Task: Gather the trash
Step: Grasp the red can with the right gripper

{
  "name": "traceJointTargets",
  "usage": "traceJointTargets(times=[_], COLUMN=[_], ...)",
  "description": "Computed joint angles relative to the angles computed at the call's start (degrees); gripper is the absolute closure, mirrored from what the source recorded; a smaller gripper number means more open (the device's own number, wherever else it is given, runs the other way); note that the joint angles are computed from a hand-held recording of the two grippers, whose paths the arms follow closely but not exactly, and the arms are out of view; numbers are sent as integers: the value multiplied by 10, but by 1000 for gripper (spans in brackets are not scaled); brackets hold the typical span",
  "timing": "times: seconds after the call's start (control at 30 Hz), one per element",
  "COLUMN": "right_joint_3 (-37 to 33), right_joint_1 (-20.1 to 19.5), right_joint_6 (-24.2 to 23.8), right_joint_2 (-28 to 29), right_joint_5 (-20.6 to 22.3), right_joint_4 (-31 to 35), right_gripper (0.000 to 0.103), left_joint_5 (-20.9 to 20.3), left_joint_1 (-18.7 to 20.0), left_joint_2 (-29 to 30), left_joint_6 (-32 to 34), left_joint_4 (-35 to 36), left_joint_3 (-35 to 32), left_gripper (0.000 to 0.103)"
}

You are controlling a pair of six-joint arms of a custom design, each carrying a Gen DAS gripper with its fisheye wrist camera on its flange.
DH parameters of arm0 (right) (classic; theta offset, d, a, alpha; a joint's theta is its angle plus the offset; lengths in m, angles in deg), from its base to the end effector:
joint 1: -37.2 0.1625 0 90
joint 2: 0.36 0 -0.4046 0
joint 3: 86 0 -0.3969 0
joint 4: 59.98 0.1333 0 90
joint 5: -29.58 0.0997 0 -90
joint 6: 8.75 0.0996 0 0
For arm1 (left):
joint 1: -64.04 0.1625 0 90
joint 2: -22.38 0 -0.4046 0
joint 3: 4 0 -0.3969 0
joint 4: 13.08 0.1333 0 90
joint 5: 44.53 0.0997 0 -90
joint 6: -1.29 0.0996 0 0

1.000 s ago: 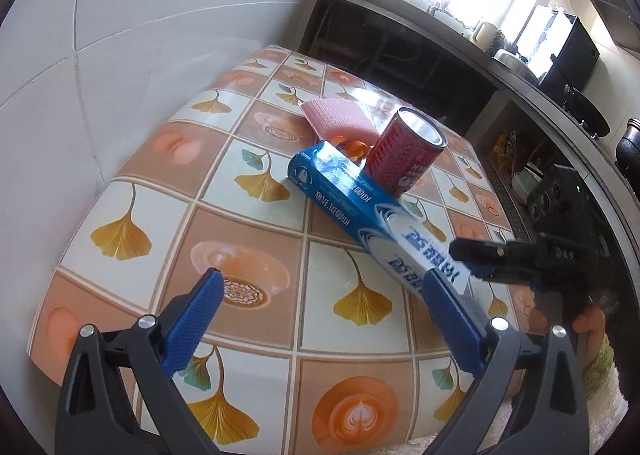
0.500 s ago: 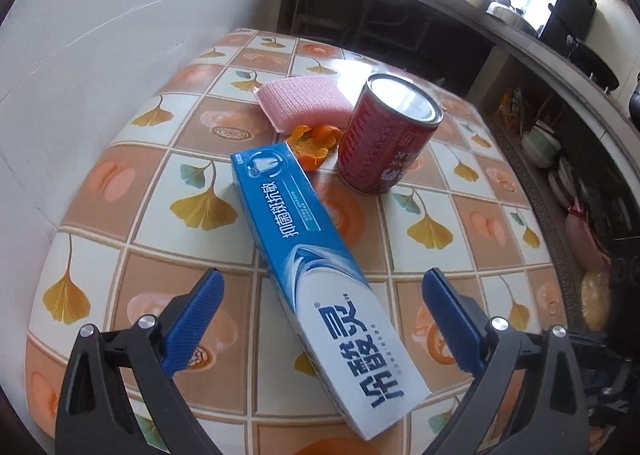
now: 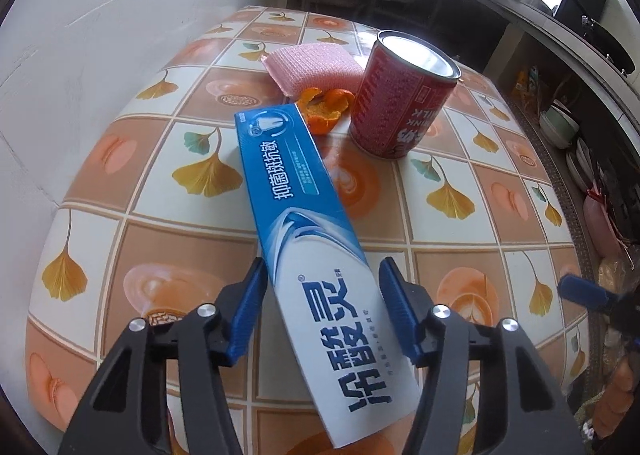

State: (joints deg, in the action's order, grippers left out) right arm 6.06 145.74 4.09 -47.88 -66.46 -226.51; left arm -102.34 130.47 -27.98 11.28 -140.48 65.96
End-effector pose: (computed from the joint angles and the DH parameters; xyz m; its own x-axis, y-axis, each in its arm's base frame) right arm 0.3368 -0.6181 0.1513 -0.9965 -0.0781 -0.0307 -0.0495 0.8425 -0.5364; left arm -0.1302 -0.7644 0.2912 -0.7620 0.3377 -0.5526 0.5208 0.8267 -0.2131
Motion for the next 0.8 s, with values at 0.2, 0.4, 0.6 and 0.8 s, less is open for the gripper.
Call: traceJointTargets(times=[0.2,0.4,0.6,0.8], right_joint_3=[-89,-236,-412,-504], right_joint_1=[23,39,47,40], right_joint_6=[-44,-123,-216,-236], right_joint_2=[47,142,255,312], right_joint_5=[-82,-170,-268,-296], right_joint_4=[29,47,107,139], right_gripper=[26,20,19,23], left_joint_5=[-4,1,-13,-32], left_joint_1=[2,3,4,5], left_joint_2=[-37,-71,-89,-95], left_joint_6=[13,15,20,24], left_joint_4=[-10,-33,-44,-47], left_joint_3=[43,86,110,118], left_gripper=[50,52,53,53])
